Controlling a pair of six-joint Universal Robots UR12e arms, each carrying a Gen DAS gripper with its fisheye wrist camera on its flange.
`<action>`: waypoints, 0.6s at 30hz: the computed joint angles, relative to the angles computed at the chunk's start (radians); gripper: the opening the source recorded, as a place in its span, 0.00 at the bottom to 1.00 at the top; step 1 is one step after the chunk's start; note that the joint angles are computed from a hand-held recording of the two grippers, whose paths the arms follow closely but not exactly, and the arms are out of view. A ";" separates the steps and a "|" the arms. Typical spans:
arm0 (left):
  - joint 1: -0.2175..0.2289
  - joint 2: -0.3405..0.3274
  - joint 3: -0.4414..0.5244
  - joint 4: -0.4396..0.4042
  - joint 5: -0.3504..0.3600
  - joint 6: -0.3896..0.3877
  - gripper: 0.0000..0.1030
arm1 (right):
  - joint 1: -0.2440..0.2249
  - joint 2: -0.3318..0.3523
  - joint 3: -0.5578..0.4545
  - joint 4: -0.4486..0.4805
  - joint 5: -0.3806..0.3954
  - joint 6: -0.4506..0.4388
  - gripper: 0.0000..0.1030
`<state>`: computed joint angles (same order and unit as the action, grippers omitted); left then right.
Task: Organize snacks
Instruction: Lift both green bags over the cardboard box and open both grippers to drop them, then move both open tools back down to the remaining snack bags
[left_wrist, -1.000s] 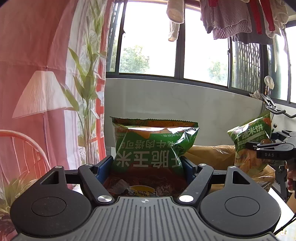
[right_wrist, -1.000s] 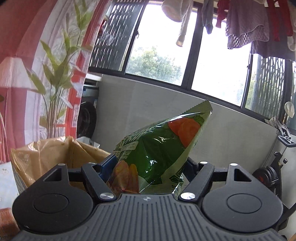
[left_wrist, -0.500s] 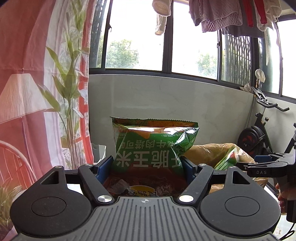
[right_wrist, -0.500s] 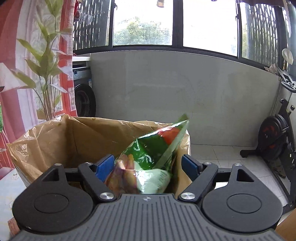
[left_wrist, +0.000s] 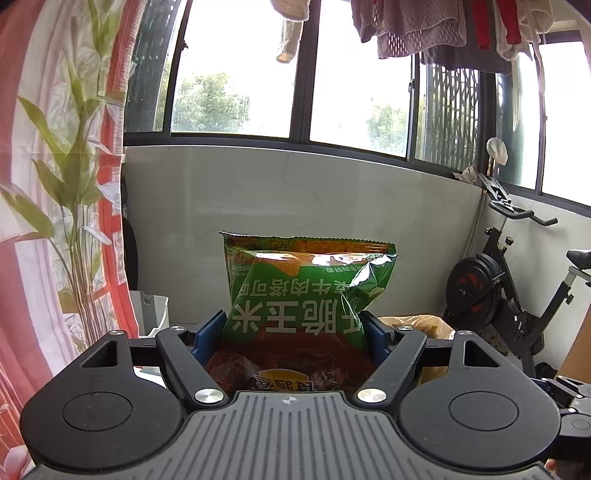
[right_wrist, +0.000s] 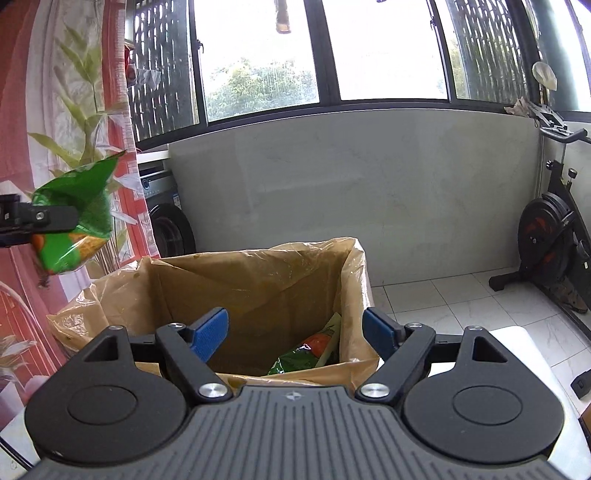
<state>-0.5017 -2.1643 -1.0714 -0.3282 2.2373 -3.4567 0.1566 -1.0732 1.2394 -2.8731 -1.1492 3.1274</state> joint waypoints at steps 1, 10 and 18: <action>0.006 -0.010 0.017 -0.024 -0.012 0.000 0.78 | -0.001 -0.004 0.008 -0.007 -0.001 0.004 0.80; 0.032 -0.026 0.041 -0.141 -0.062 -0.013 0.86 | -0.011 -0.027 0.051 -0.054 -0.010 0.064 0.82; 0.030 0.053 -0.079 -0.092 -0.063 -0.078 0.86 | -0.024 -0.054 0.104 -0.109 0.001 0.133 0.96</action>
<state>-0.4712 -2.1114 -1.1502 -0.4199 2.1746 -3.5344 0.1330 -1.1273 1.3434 -2.9819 -1.1484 3.2600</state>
